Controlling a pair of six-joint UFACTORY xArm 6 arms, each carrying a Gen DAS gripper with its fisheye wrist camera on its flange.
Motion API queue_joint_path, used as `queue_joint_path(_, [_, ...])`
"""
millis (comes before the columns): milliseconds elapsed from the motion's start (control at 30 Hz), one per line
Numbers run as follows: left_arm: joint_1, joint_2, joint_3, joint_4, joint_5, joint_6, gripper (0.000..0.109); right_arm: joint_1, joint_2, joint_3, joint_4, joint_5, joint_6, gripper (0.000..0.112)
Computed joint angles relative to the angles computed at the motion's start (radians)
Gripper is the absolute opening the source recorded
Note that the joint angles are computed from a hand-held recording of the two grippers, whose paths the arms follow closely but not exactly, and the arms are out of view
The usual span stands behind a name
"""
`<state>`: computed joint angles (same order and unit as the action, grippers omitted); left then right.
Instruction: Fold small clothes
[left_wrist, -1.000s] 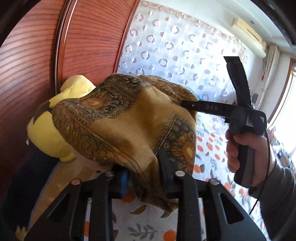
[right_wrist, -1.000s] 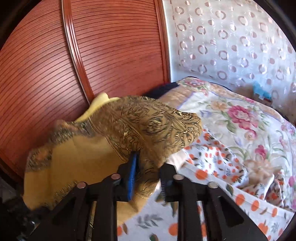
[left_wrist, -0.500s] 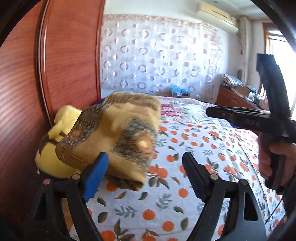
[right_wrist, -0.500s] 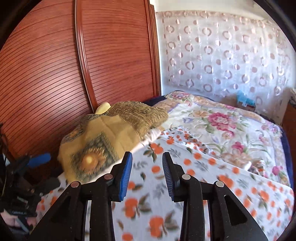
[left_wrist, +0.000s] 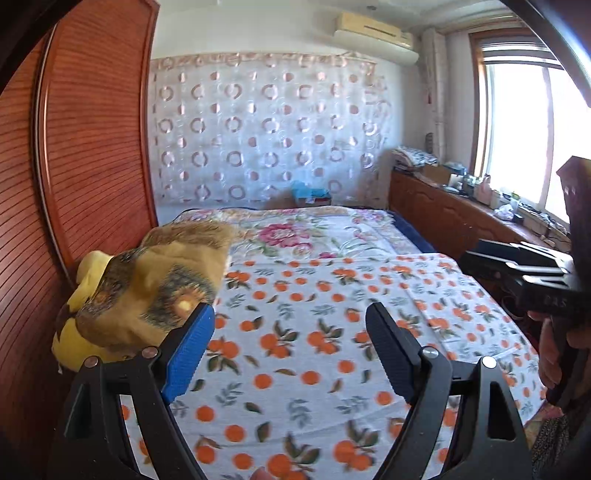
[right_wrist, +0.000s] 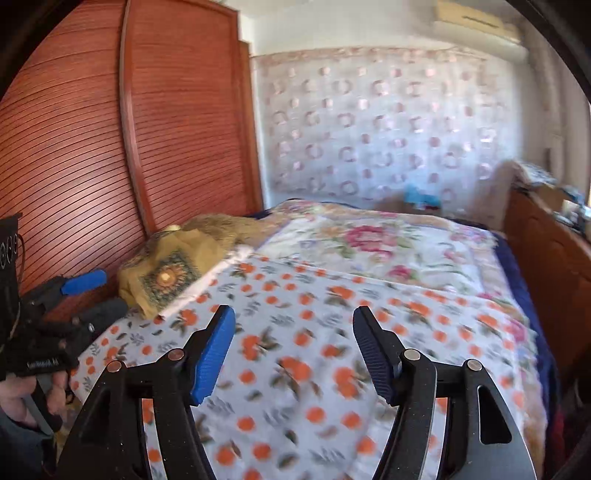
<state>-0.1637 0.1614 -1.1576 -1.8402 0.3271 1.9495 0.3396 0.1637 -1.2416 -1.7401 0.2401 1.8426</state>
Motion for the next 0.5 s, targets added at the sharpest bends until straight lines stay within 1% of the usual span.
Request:
queue_joint_path(100, [-0.024, -0.048, 0.041, -0.004, 0.001, 0.002, 0.084, 0.059, -0.149, 0.164, -0.018, 0.127, 0.067, 0.068])
queue_joint_path(167, [-0.050, -0.078, 0.063, -0.024, -0.020, 0.031, 0.084, 0.102, -0.239, 0.257, -0.001, 0.217, 0.084, 0.068])
queue_joint_path(233, [-0.073, -0.105, 0.084, -0.043, -0.039, 0.053, 0.084, 0.141, -0.309, 0.327, 0.019, 0.288, 0.097, 0.068])
queue_joint_path(367, [-0.100, -0.154, 0.127, -0.006, -0.030, 0.001, 0.084, 0.231, -0.411, 0.426, 0.066, 0.419, 0.102, 0.068])
queue_joint_path(500, [-0.124, -0.201, 0.154, -0.068, -0.044, 0.056, 0.084, 0.274, -0.463, 0.491, 0.064, 0.480, 0.161, 0.068])
